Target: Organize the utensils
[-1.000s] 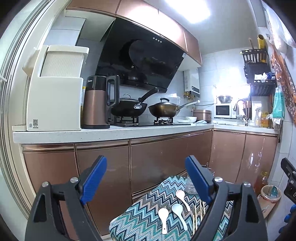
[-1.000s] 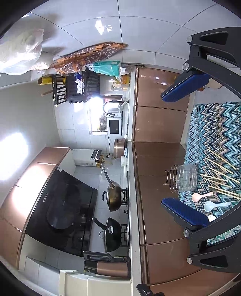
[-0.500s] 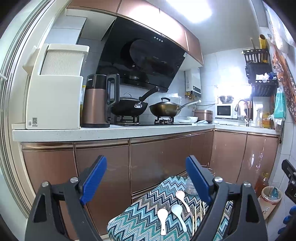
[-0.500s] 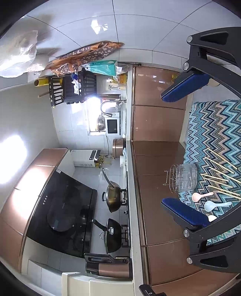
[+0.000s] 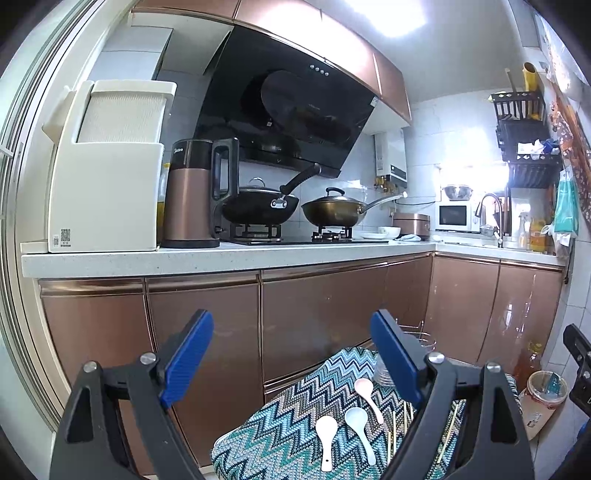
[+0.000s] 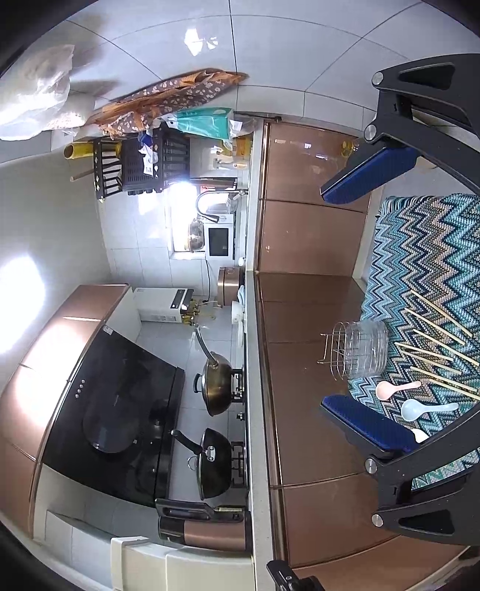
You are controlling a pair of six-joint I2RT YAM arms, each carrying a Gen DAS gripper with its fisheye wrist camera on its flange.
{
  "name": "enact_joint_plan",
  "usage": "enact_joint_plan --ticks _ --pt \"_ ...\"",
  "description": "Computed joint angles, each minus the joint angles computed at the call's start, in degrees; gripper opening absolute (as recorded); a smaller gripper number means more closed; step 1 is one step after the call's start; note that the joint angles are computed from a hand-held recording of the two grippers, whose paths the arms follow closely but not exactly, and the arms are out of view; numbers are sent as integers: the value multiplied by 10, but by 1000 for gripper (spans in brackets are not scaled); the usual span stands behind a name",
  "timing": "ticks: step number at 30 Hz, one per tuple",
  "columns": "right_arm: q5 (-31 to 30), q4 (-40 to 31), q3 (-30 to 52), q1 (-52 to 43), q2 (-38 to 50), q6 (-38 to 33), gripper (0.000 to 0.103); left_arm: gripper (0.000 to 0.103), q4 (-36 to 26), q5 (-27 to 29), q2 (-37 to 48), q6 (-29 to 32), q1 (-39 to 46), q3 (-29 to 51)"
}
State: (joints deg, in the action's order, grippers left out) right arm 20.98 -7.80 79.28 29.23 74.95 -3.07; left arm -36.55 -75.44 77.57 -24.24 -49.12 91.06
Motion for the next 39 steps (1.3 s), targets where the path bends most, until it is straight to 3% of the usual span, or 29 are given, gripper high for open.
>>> enact_joint_plan --ticks 11,29,34,39 --pt "-23 4 42 -22 49 -2 103 86 10 55 27 2 57 15" --pt "-69 -59 142 -69 176 15 103 86 -9 200 94 -38 179 35" --pt "-88 -93 180 -84 218 23 103 86 -35 282 106 -70 237 33" --pt "-112 -147 234 -104 271 37 103 86 -45 420 119 -95 306 15"
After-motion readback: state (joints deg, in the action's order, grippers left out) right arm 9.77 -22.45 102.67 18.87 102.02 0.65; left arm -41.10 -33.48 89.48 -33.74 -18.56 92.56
